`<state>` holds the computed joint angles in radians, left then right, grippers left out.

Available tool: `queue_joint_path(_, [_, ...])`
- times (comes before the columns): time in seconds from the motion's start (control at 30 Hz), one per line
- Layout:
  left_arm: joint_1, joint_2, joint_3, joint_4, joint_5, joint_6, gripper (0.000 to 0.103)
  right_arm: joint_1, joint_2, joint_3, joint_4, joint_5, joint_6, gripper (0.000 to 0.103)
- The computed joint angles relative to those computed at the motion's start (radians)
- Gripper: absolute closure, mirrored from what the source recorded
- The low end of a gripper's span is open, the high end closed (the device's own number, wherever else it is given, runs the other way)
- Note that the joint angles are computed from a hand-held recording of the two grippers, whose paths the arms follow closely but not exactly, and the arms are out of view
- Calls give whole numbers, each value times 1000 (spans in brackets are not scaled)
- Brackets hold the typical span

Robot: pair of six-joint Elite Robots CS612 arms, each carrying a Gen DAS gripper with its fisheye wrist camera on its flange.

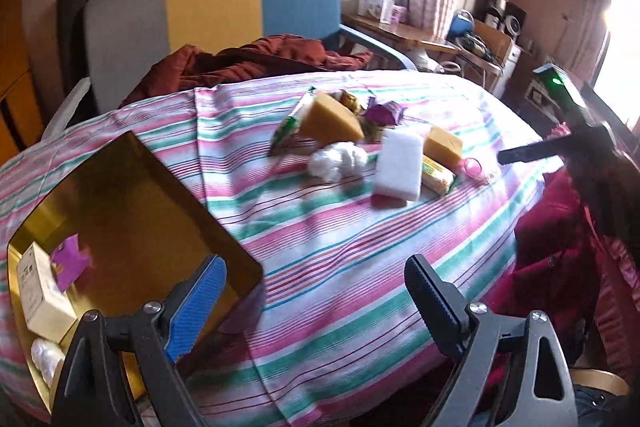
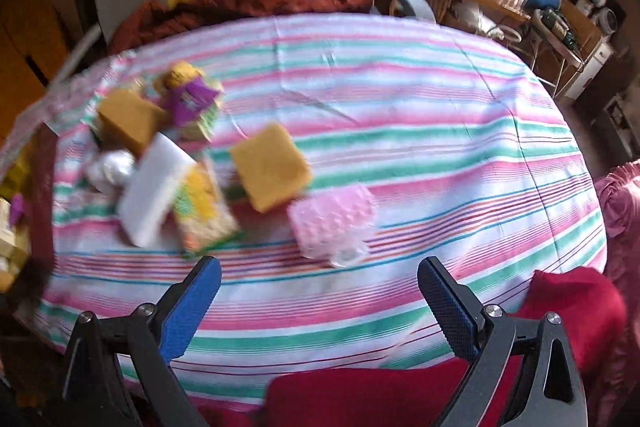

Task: Organize objects
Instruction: 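Move both grippers back toward the white eraser sponge and pink roller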

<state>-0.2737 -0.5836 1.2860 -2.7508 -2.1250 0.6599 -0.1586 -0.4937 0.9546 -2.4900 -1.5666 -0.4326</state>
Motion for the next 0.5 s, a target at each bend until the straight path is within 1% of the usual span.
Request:
queue_joint_path(0.13, [-13, -2, 2, 22, 12, 35, 11, 6, 51, -103, 122, -21, -25, 4])
queue_joint_path(0.23, [-21, -3, 0, 55, 1, 64, 11, 12, 91, -178, 193, -39, -50, 4])
queue_joint_path(0.3, [-27, -5, 3, 60, 1, 82, 11, 17, 118, -224, 224, -67, -47, 4])
queue_joint_path(0.37, [-33, -6, 4, 76, -7, 109, 11, 16, 143, -277, 292, -67, -35, 6])
queue_joint_path(0.4, [-36, -6, 2, 82, -9, 118, 11, 16, 147, -285, 296, -63, -32, 11])
queue_joint_path(0.5, [-49, -2, -8, 109, -17, 143, 11, 17, 157, -305, 330, -80, -43, 35])
